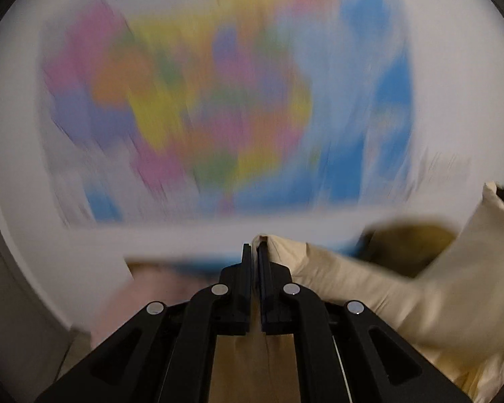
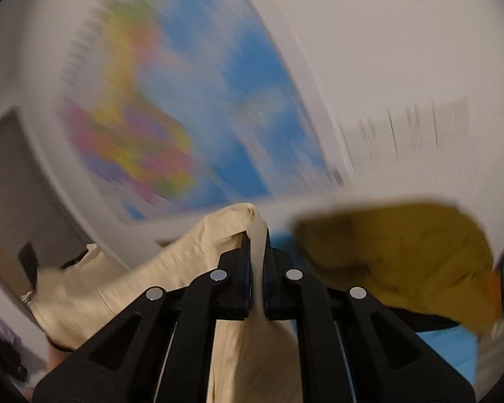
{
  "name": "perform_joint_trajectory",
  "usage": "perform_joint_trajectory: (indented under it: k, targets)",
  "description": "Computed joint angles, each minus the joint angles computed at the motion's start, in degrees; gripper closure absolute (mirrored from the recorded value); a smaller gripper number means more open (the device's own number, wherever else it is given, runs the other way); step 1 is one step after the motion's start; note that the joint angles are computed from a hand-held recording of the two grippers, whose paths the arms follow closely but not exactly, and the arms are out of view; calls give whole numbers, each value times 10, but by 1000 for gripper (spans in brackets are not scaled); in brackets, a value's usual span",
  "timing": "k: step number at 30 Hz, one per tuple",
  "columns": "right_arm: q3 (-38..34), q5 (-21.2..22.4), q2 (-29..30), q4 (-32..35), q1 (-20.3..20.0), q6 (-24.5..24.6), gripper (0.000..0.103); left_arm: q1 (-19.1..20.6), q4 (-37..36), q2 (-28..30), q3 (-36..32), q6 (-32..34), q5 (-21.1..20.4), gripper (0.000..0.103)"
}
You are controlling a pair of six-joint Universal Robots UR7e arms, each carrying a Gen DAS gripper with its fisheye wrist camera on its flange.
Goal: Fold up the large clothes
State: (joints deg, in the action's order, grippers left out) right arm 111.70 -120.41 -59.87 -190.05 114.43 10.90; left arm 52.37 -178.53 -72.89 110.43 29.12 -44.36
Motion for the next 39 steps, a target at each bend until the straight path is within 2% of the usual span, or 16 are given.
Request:
perform_joint_trajectory:
  k: [5, 8, 10, 12, 14, 17, 20, 22, 24, 25, 26, 27, 29, 31, 36, 39]
  targets:
    - [-24, 7, 53, 30, -86, 24, 98, 93, 117, 136, -107, -62, 16, 101]
    - [-43, -53, 66, 58, -85, 0, 93, 123, 204, 156, -159, -100, -5, 101]
    - [-54, -72, 75, 52, -63, -72, 78, 131, 235, 146, -170, -87, -43, 96]
    - [-83, -107, 101, 64, -28, -178, 54, 129, 214, 128, -159, -25, -82, 80]
    - [-111, -114, 130, 103, -6, -255, 33, 122, 193, 114, -141, 60, -113, 46]
    - [-159, -153, 191, 178, 10, -354, 32, 115, 183, 94, -102, 188, -145, 43]
    - [-190, -218, 254, 182, 19, -468, 32, 115, 174, 92, -82, 247, -138, 40]
    - [-209, -242, 283, 189, 15, -498, 32, 115, 165, 100, -80, 270, -122, 40]
    - [-229, -269, 310, 159, 12, -533, 47, 120, 172, 106, -84, 283, -113, 40]
    - [-234, -259, 309, 171, 8, -518, 57, 122, 179, 111, -91, 283, -112, 39]
    - [-235, -232, 296, 198, 3, -478, 81, 123, 179, 117, -97, 280, -111, 42]
    - [-235, -193, 278, 220, -4, -423, 89, 123, 179, 122, -105, 271, -110, 48]
    - [-234, -130, 246, 220, -16, -354, 92, 124, 207, 130, -130, 232, -116, 86]
    - [-234, -62, 212, 202, -29, -284, 95, 120, 209, 141, -156, 192, -120, 99]
    - [-286, -15, 209, 171, -57, -196, 97, 114, 221, 177, -246, 77, -117, 99]
    - [-309, -41, 230, 194, -75, -152, 98, 122, 246, 214, -298, 27, -71, 92]
